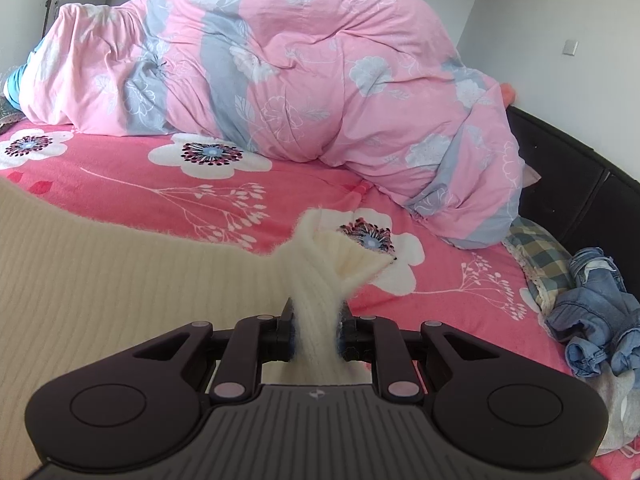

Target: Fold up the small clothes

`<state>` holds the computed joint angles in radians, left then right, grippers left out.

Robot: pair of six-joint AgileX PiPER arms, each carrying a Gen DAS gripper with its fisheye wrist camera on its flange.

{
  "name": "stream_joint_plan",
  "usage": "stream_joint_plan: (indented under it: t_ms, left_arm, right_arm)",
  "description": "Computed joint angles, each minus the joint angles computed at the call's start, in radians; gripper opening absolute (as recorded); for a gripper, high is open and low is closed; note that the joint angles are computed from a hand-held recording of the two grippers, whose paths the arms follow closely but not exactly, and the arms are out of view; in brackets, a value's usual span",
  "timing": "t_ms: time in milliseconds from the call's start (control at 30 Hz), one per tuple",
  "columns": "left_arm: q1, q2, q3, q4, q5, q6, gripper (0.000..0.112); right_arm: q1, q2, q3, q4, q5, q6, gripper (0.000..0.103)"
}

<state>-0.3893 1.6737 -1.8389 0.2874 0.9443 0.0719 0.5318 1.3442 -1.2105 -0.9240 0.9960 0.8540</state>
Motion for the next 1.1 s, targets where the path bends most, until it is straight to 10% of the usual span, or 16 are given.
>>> stream_joint_plan:
  t_ms: [267,700,1100]
  left_arm:
    - [0.004,0.175,-0.026,0.044,-0.001,-0.001,0.011]
    - [0.031,0.307,-0.257,0.003,0.163,0.040,0.027]
    - [0.096,-0.060,-0.132,-0.193,0.258,0.184,0.060]
  right_arm:
    - [-0.208,0.191,0.018,0.126,-0.213,-0.069,0.103]
    - [-0.299,0.258,-0.021,0.213,-0.270,-0.087,0.103]
    - [-0.357,-0.318,0.120,0.507,-0.140,-0.129,0.103]
